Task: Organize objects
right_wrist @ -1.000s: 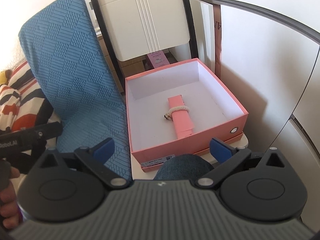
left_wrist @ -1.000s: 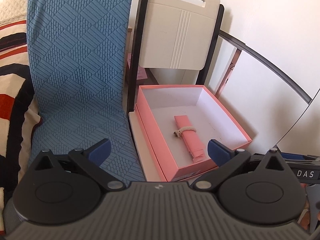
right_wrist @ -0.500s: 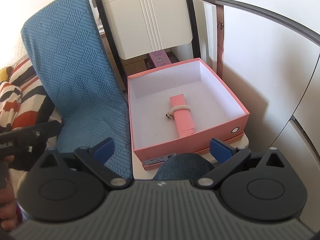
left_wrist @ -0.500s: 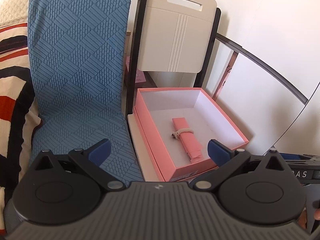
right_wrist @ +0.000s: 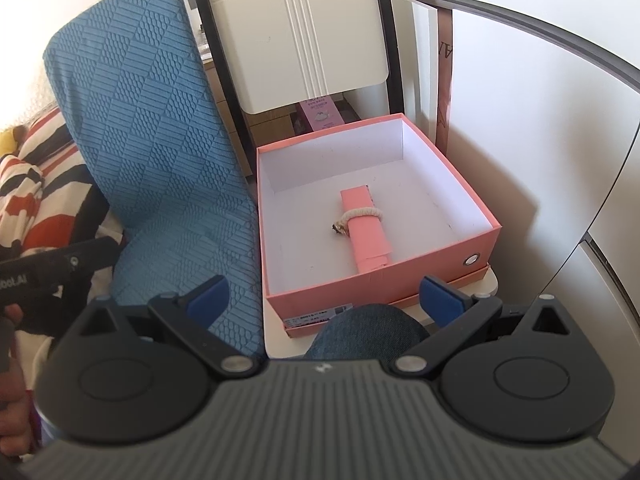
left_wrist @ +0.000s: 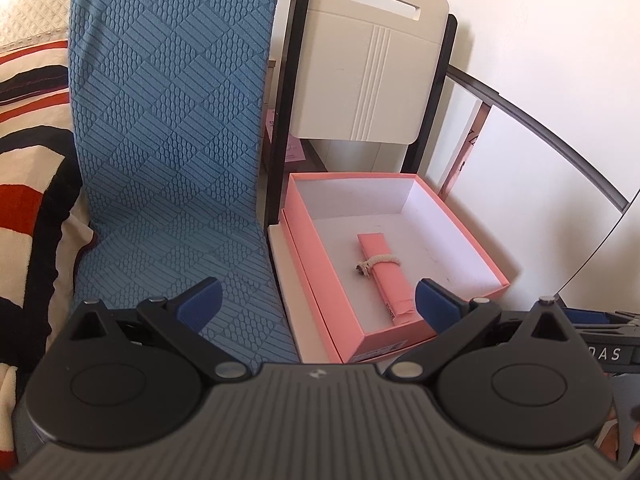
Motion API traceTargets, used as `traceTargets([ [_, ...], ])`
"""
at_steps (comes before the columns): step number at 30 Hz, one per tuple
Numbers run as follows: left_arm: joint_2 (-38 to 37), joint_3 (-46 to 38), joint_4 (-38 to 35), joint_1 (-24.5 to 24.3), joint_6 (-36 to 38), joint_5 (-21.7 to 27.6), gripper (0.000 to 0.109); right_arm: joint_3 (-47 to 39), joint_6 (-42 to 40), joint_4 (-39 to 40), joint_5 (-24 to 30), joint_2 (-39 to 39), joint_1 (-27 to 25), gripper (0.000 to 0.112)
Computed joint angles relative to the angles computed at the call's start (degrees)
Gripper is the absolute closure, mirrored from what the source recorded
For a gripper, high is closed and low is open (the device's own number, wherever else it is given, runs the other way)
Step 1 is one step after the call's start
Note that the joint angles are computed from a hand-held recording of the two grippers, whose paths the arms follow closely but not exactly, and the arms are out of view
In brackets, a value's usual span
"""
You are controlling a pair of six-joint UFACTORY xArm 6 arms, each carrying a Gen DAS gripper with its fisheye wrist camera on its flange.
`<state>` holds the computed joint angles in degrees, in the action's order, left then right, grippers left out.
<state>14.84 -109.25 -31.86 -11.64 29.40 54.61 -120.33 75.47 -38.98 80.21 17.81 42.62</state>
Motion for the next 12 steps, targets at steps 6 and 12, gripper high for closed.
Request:
traceTargets([
  [6, -0.4, 0.3, -0.7, 0.1, 0.6, 0.5, 0.006, 0.8, 0.1, 0.3, -0.5, -0.4, -0.2, 0.009],
  [12, -0.3, 0.0, -0.4, 0.1, 0.4, 0.8, 0.006, 1.3, 0.0, 0.5, -0.8, -0.6, -0.3, 0.009],
])
